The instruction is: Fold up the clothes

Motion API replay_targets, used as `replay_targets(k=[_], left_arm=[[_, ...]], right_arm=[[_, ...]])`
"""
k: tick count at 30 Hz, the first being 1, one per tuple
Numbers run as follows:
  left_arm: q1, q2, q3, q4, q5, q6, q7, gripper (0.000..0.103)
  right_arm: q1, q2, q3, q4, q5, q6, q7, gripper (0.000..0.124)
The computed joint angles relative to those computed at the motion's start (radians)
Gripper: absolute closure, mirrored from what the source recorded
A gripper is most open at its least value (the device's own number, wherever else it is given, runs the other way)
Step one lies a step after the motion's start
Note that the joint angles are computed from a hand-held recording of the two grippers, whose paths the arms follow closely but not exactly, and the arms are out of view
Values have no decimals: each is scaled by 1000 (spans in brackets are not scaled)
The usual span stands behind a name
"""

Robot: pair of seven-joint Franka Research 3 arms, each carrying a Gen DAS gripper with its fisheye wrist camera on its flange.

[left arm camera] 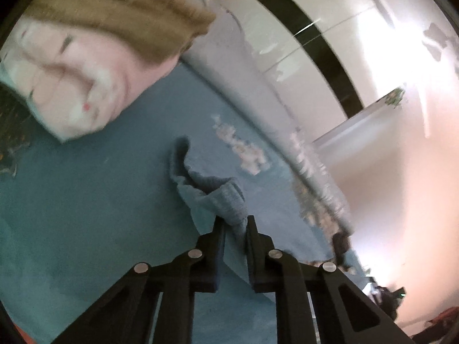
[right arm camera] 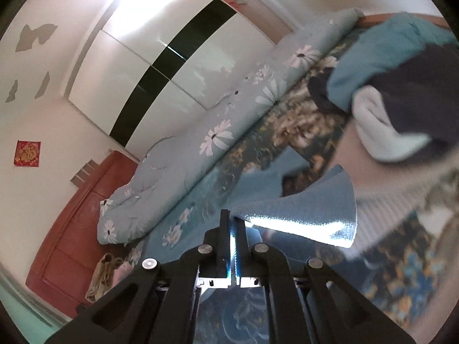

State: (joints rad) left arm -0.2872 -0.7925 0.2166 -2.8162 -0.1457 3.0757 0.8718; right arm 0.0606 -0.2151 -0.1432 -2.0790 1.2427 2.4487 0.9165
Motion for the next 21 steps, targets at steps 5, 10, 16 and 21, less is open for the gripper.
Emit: replay_targets(k=[5, 10, 16, 21], left_arm=[[-66, 91, 87, 125, -35, -22, 23, 89], [11, 346, 58, 351, -51, -101, 40, 89], [107, 619, -3, 579, -59, -248, 102, 89], [156, 699, -44, 619, -133, -288, 175, 88]], right_arm=[[-3, 126, 31, 175, -106, 15, 92, 122], [-12, 415, 88, 511, -353, -12, 346, 122], [28, 772, 90, 943, -702, -161, 686, 122], [24, 914, 114, 1117, -827, -258, 801, 122]])
